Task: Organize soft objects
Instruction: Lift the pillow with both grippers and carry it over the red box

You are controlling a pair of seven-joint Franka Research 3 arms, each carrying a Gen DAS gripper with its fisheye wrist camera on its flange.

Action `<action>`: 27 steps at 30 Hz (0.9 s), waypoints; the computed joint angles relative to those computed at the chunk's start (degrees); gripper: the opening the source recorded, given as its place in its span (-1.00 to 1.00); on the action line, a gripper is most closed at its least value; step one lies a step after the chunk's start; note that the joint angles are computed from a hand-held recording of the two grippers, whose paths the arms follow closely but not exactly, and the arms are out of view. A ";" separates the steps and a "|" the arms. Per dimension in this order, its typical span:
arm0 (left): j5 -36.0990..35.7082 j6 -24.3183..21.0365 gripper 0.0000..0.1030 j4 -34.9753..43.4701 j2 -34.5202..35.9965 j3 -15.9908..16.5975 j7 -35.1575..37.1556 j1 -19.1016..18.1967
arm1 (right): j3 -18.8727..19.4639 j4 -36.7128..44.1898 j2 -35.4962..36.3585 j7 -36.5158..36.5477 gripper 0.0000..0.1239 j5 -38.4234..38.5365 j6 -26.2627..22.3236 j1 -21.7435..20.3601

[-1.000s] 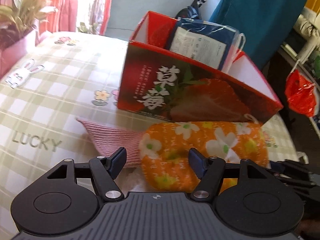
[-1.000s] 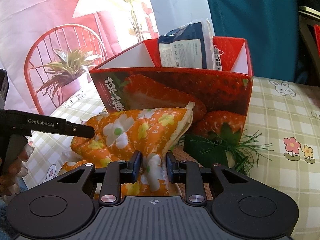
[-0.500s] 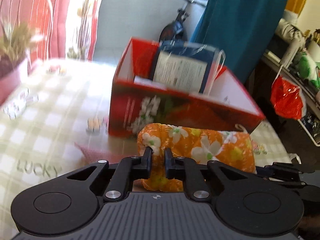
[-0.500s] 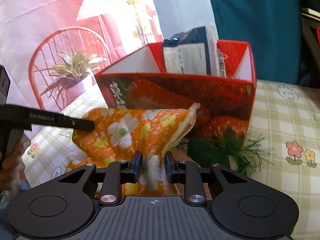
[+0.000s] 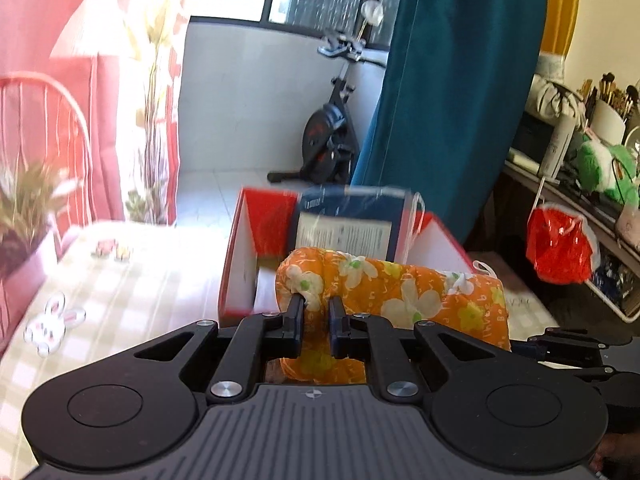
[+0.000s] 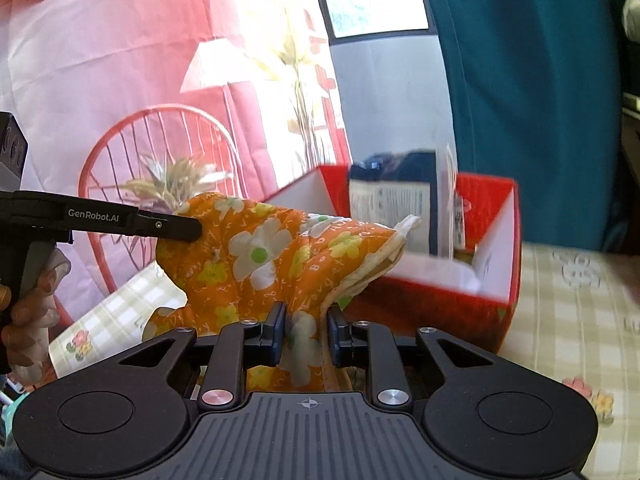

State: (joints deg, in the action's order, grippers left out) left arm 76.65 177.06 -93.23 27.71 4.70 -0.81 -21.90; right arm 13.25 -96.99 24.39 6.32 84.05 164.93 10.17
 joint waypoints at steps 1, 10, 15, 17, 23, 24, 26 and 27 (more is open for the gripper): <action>0.50 -0.04 -0.74 1.11 0.43 0.35 -0.26 -0.19 | -0.05 0.92 0.34 -0.06 -0.69 -0.13 0.16 0.05; -0.15 -2.45 -0.74 13.29 6.37 3.39 -1.33 -2.25 | 1.44 13.29 7.50 -1.97 -0.71 -4.02 6.76 0.94; -6.53 -5.26 -0.74 22.79 12.91 1.76 7.25 -1.04 | -1.01 22.65 14.81 4.37 -0.71 -15.27 11.98 4.67; -12.13 -6.34 -0.74 26.28 15.73 -0.22 12.68 0.36 | -4.35 23.21 15.53 11.04 -0.71 -20.67 12.25 7.30; -25.17 -12.01 -0.74 35.47 23.12 -5.87 29.87 2.91 | -13.74 22.43 15.58 29.44 -0.71 -32.34 7.63 12.54; -26.86 -13.12 -0.74 36.57 24.08 -6.63 32.62 3.12 | -14.26 21.84 15.08 31.68 -0.71 -33.50 6.12 12.56; -30.05 -14.66 -0.73 37.52 25.24 -7.83 36.89 3.61 | -15.21 22.40 15.51 36.43 -0.71 -36.12 2.57 12.36; -31.76 -15.35 -0.73 37.85 25.73 -8.55 38.85 3.92 | -15.51 23.03 16.11 38.40 -0.71 -37.47 1.28 12.25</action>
